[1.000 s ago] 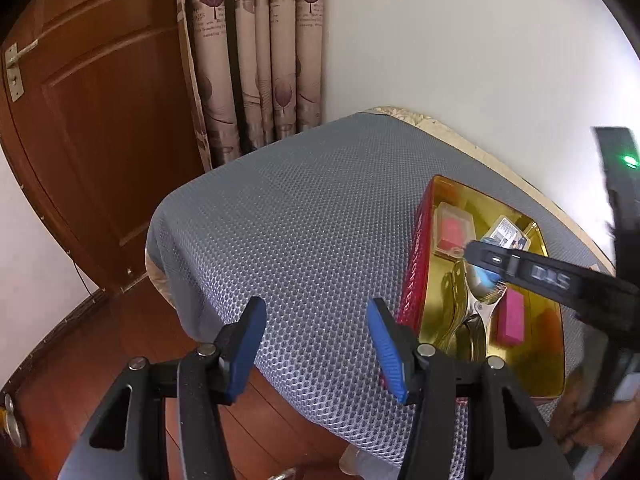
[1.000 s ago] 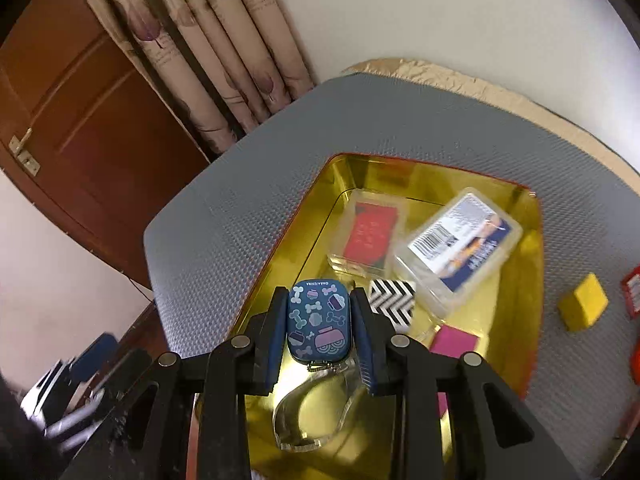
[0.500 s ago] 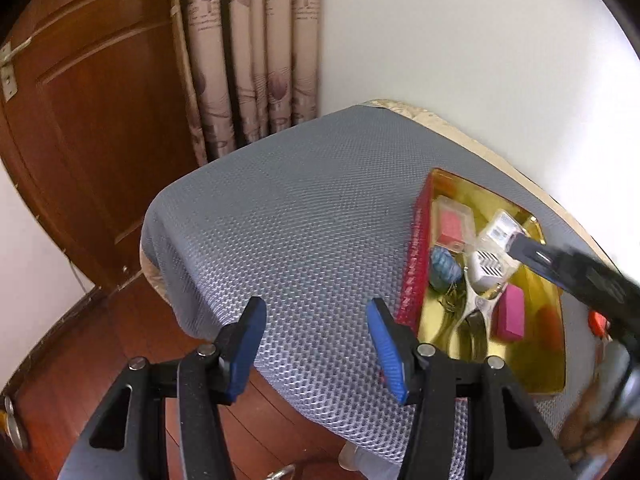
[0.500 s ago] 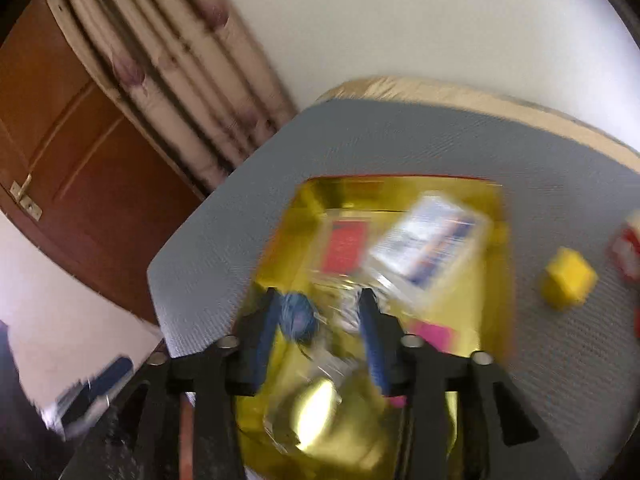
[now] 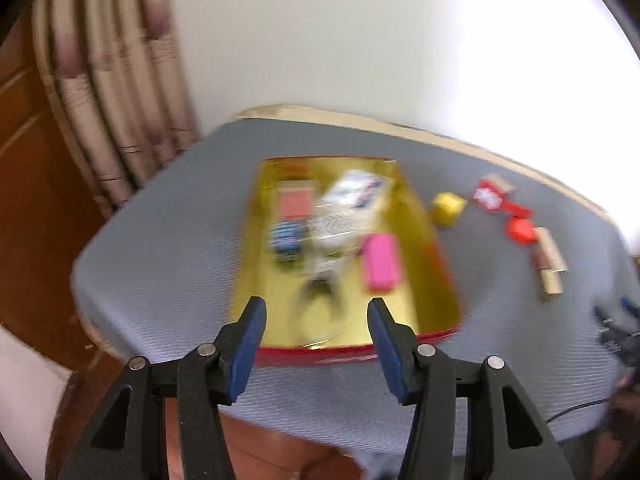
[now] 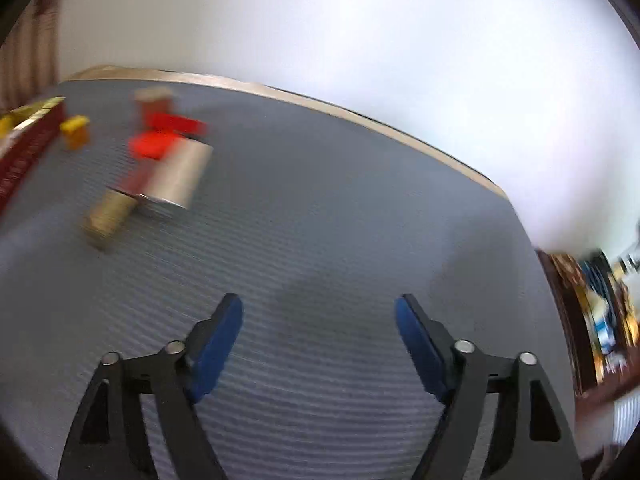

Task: Organize rigid objects
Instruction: 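Move the left gripper to the yellow cube and grasp it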

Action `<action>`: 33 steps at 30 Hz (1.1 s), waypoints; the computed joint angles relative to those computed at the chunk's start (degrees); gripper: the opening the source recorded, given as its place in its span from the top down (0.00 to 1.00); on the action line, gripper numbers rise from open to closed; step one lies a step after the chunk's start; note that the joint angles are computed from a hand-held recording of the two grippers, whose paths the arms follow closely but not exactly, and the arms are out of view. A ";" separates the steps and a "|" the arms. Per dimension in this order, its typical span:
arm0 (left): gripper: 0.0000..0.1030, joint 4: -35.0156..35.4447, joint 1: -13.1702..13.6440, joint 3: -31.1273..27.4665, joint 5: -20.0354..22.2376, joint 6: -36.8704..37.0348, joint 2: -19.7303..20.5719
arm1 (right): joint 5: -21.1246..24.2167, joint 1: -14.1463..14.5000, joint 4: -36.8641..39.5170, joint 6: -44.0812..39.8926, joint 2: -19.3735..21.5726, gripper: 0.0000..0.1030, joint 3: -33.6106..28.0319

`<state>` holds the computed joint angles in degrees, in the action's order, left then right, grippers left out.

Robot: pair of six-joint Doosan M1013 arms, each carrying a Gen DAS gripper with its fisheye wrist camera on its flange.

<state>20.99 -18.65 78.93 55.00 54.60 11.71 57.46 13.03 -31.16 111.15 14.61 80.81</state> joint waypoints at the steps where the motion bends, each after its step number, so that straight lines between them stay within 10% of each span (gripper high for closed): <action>1: 0.48 -2.67 0.09 -1.87 0.36 2.05 0.98 | -0.13 -0.93 1.30 0.65 -0.29 0.18 0.46; 17: 0.46 -14.28 -0.65 -39.30 21.35 32.26 26.82 | -6.86 -6.05 18.53 -4.05 -3.17 0.14 2.55; 33: 0.47 -14.45 -0.55 -42.16 24.61 42.25 31.29 | -4.09 -6.56 21.73 -6.30 -1.01 0.14 0.58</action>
<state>6.54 -19.20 36.77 79.60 96.85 43.01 53.37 6.47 -9.43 104.85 13.60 81.38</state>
